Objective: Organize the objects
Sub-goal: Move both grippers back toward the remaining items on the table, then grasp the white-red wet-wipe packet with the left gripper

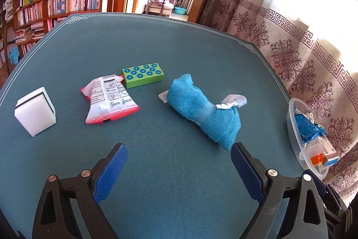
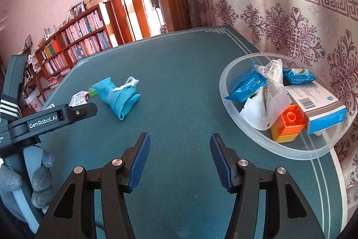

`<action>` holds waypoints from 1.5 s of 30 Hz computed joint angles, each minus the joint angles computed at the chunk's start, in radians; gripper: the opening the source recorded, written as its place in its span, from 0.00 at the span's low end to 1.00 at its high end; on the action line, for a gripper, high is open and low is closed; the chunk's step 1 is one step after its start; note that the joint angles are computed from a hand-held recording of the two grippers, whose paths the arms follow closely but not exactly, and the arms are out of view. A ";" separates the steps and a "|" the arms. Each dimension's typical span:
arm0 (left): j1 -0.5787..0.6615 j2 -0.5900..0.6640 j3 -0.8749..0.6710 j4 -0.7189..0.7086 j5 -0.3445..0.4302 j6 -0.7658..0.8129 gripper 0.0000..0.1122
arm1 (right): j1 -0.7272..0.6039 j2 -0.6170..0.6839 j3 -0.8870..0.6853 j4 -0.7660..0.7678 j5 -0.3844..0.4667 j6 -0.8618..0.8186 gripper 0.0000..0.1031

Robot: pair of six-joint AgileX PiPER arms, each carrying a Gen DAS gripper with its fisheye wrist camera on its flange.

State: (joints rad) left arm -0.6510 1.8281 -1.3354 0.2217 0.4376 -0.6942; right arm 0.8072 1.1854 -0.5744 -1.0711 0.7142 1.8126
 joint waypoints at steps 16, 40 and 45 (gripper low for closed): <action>0.117 0.098 -0.126 0.036 0.120 -0.087 0.86 | -0.037 0.046 0.009 -0.046 -0.122 0.029 0.56; 0.095 0.238 -0.298 0.295 0.209 -0.202 0.59 | -0.056 0.118 -0.047 -0.044 -0.147 -0.023 0.56; 0.100 0.209 -0.260 0.261 0.173 -0.155 0.48 | -0.074 0.160 -0.101 -0.031 -0.163 -0.098 0.56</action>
